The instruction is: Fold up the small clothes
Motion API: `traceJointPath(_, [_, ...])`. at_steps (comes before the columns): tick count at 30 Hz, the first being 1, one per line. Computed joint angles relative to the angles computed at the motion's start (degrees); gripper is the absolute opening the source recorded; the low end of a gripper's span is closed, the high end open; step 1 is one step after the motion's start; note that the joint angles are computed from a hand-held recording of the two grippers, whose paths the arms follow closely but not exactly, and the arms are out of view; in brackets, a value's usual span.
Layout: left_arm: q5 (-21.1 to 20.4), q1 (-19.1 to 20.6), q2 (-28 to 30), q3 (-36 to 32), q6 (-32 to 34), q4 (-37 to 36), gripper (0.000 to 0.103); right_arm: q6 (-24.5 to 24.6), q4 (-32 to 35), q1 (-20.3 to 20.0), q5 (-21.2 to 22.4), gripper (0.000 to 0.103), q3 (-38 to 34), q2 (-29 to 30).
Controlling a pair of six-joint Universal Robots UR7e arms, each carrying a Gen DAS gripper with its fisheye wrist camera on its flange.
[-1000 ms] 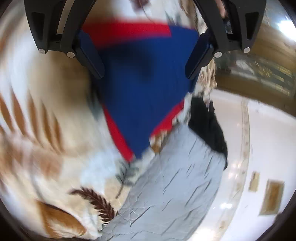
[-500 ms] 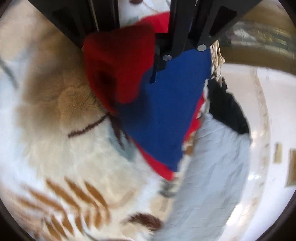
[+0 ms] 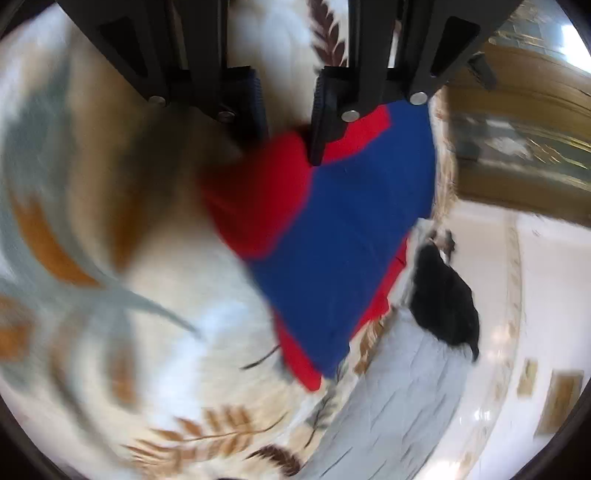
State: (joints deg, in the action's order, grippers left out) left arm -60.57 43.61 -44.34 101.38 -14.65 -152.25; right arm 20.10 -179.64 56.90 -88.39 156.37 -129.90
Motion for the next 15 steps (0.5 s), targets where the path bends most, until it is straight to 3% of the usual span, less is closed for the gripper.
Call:
traceJointPath(1, [-0.92, 0.01, -0.01, -0.63, 1.99, -1.81, 0.069, -0.16, -1.68, 3.02, -3.77, 0.068, -0.25, 0.06])
traceJointPath(4, [-2.66, -0.30, 1.89, -4.54, 8.27, -3.53, 0.069, -3.13, -6.53, 14.85, -18.54, 0.069, -4.90, 6.31])
traceJointPath(5, [-3.26, -0.27, 2.58, -5.58, 9.99, -4.19, 0.069, -5.62, -7.23, 16.95, -21.20, 0.069, -7.11, 8.59])
traceJointPath(7, [-5.34, 0.13, 5.17, -9.69, 13.11, -2.79, 0.069, -10.43, -7.19, 16.72, -20.60, 0.069, -10.89, 11.53])
traceJointPath(10, [-7.34, 0.59, 10.67, -17.32, 14.61, 3.21, 0.069, -14.08, -4.55, 18.04, -26.35, 0.067, -18.26, 17.60])
traceJointPath(11, [-7.47, 0.72, 11.96, -19.15, 14.75, 3.94, 0.069, -15.00, -2.53, 17.03, -25.07, 0.065, -20.23, 18.32])
traceJointPath(12, [-8.29, 0.99, 13.59, -21.59, 15.54, 4.86, 0.069, -15.65, -0.47, 15.88, -23.26, 0.057, -20.77, 17.30])
traceJointPath(15, [-7.37, 1.21, 17.54, -26.41, 16.68, 5.75, 0.069, -17.43, 3.26, 14.73, -22.01, 0.056, -24.44, 19.73])
